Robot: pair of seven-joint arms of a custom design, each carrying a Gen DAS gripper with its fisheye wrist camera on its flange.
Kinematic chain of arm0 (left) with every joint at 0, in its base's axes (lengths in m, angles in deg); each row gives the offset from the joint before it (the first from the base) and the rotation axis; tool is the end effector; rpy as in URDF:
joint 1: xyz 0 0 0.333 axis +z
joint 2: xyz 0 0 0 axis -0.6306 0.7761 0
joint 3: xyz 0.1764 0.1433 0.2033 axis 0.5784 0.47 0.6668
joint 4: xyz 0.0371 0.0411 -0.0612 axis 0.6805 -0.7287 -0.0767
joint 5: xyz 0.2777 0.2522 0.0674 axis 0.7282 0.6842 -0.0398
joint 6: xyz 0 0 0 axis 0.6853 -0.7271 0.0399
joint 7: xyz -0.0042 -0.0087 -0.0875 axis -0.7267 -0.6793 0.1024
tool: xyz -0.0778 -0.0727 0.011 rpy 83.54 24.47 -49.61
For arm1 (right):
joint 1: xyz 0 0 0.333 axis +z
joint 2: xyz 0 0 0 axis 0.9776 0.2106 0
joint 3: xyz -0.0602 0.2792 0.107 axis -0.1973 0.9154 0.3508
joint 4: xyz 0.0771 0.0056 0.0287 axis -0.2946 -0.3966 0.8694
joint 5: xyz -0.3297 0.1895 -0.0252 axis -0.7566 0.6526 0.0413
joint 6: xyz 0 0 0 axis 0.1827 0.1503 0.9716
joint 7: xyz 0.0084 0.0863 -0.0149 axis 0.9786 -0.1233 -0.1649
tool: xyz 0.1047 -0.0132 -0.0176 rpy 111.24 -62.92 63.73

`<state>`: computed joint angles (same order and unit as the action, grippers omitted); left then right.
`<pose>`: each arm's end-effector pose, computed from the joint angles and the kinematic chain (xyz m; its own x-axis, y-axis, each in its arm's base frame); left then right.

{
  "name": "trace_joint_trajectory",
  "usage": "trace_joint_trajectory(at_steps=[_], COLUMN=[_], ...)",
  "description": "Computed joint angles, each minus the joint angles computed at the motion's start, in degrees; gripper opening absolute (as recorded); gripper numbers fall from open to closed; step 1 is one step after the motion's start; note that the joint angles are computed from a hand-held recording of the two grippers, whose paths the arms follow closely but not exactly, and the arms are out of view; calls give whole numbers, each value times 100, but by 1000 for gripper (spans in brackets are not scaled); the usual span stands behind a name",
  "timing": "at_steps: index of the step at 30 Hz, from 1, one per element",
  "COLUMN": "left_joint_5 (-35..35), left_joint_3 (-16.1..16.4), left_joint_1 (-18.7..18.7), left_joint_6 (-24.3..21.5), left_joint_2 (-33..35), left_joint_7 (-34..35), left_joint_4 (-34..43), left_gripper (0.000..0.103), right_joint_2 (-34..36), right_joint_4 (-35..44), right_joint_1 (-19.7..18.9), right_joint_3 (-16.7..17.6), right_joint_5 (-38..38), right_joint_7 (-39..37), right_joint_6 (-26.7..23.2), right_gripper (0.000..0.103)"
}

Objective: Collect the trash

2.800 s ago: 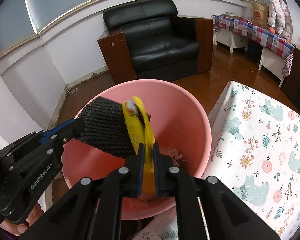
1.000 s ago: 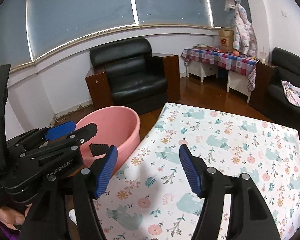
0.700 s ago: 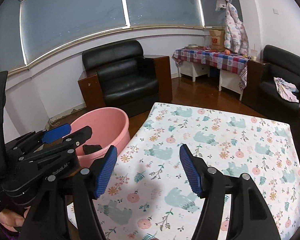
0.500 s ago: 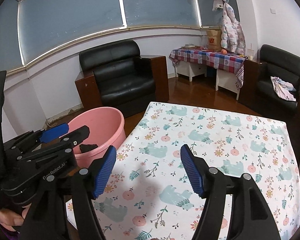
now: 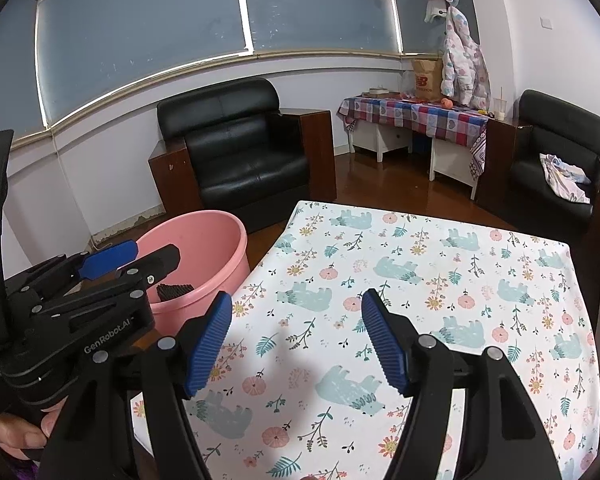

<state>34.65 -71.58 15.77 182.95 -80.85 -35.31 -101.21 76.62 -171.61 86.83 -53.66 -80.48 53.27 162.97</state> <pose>0.4549 -0.1520 0.4207 0.2604 -0.9647 -0.0404 -0.5608 -0.1170 -0.8196 0.4758 0.2798 0.4105 0.5114 -0.8457 -0.1528 -0.5416 -0.1791 -0.8214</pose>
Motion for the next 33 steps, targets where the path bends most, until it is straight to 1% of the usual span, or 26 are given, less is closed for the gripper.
trace_joint_trajectory(at_steps=[4, 8, 14, 15, 16, 18, 20, 33], left_joint_5=[5, 36, 96, 110, 123, 134, 145, 113], left_joint_3=[-12, -25, -42, -54, -60, -89, -110, -176], left_joint_1=[2, -1, -3, 14, 31, 44, 67, 129], left_joint_6=[-34, -70, -96, -90, -78, -77, -62, -32], left_joint_2=[14, 37, 65, 74, 88, 84, 84, 95], left_joint_7=[-10, -43, -103, -112, -114, -132, -134, -133], left_joint_4=[21, 49, 70, 73, 75, 74, 71, 68], left_gripper=[48, 48, 48, 48, 48, 48, 48, 48], right_joint_2=[7, -6, 4, -6, 36, 43, 45, 69], right_joint_4=[14, -16, -34, -49, -5, -30, -38, 20], right_joint_1=[-12, -101, -90, -139, -74, -81, -142, -221], right_joint_3=[17, 67, 24, 49, 16, 16, 56, 155], right_joint_5=[-5, -125, -186, -262, -202, -178, -240, -267], right_joint_7=[-4, 97, 144, 205, 162, 129, 177, 203], right_joint_6=[-13, -1, 23, 28, 3, 22, 33, -22], right_gripper=[66, 66, 66, 66, 66, 66, 66, 66])
